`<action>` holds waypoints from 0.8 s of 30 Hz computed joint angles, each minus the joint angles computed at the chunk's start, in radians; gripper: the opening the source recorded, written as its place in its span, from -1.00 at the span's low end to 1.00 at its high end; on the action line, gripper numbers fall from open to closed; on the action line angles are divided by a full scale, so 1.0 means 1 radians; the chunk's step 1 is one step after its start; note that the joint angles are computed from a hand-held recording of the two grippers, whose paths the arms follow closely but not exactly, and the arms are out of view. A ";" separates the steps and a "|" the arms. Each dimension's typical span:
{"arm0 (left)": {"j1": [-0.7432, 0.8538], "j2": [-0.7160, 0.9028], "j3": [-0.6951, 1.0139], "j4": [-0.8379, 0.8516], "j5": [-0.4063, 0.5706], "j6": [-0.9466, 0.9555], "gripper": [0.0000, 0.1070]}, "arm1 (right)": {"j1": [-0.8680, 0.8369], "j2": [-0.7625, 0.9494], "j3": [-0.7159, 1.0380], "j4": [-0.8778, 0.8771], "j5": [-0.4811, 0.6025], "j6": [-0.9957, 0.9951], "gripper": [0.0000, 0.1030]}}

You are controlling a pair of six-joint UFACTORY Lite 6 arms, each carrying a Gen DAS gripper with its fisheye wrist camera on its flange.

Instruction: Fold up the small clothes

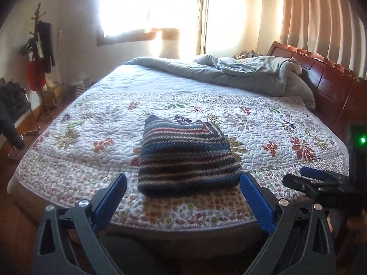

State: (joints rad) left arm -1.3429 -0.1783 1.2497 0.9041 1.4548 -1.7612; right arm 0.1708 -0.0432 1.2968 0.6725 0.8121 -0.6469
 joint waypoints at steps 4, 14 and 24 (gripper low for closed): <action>-0.055 0.019 0.057 -0.050 0.119 0.031 0.85 | -0.033 -0.155 -0.091 0.009 0.038 -0.026 0.94; -0.201 -0.031 0.079 -0.049 0.264 -0.095 0.85 | 0.055 -0.287 -0.021 -0.087 0.070 0.047 0.94; -0.253 -0.025 0.102 -0.069 0.320 -0.153 0.85 | 0.170 -0.283 0.006 -0.246 0.084 0.214 0.94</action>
State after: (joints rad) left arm -1.5955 -0.2031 1.3514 0.8355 1.7748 -1.9139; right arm 0.3408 -0.3259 1.3031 0.4263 0.8963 -0.4332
